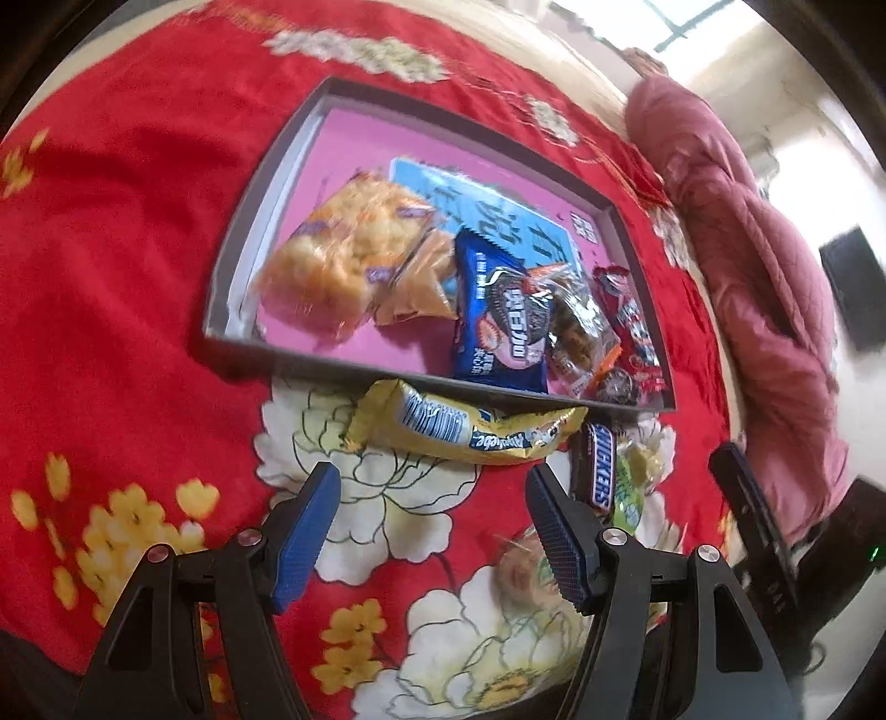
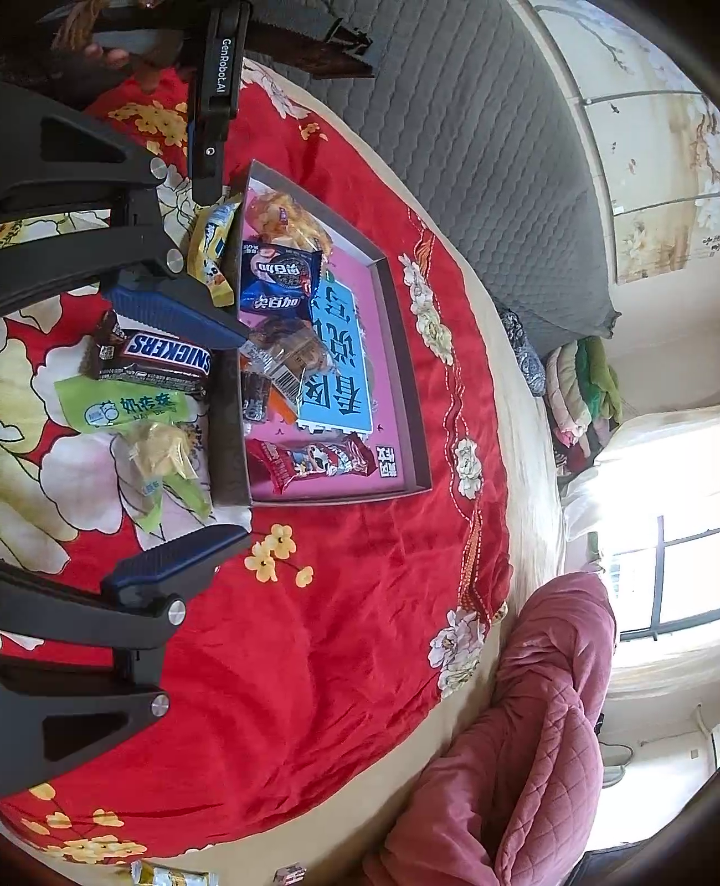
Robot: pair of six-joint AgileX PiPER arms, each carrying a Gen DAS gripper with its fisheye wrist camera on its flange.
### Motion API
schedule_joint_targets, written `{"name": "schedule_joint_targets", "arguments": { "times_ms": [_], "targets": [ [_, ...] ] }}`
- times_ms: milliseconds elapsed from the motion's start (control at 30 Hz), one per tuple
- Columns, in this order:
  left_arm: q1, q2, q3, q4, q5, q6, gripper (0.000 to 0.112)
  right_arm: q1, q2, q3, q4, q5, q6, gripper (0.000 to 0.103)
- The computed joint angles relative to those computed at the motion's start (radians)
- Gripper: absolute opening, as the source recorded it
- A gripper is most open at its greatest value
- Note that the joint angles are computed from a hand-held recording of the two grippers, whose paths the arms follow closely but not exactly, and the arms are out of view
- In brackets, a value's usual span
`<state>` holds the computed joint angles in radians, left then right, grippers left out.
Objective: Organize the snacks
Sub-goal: 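Move both grippers back toward the snacks lying beside the tray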
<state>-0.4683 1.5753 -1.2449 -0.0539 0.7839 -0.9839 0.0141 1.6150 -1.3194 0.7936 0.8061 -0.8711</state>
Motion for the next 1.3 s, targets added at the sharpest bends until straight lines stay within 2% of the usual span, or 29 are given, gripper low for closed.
{"name": "schedule_joint_targets", "arguments": {
  "times_ms": [267, 567, 1067, 1200, 1300],
  "targets": [
    [0.005, 0.022, 0.028, -0.051, -0.066, -0.057, 0.071, -0.009, 0.053, -0.041, -0.043, 0.049, 0.088, 0.065],
    [0.009, 0.06, 0.003, -0.061, -0.095, -0.083, 0.071, -0.008, 0.127, -0.082, -0.111, 0.126, 0.183, 0.065],
    [0.03, 0.1, -0.005, -0.09, -0.135, -0.097, 0.071, 0.035, 0.186, -0.092, -0.19, 0.098, 0.17, 0.066],
    [0.029, 0.112, -0.007, -0.082, -0.14, -0.11, 0.071, 0.036, 0.211, -0.108, -0.166, 0.118, 0.121, 0.078],
    [0.025, 0.119, -0.013, -0.066, -0.136, -0.131, 0.071, 0.062, 0.207, -0.089, -0.183, 0.084, 0.09, 0.084]
  ]
}}
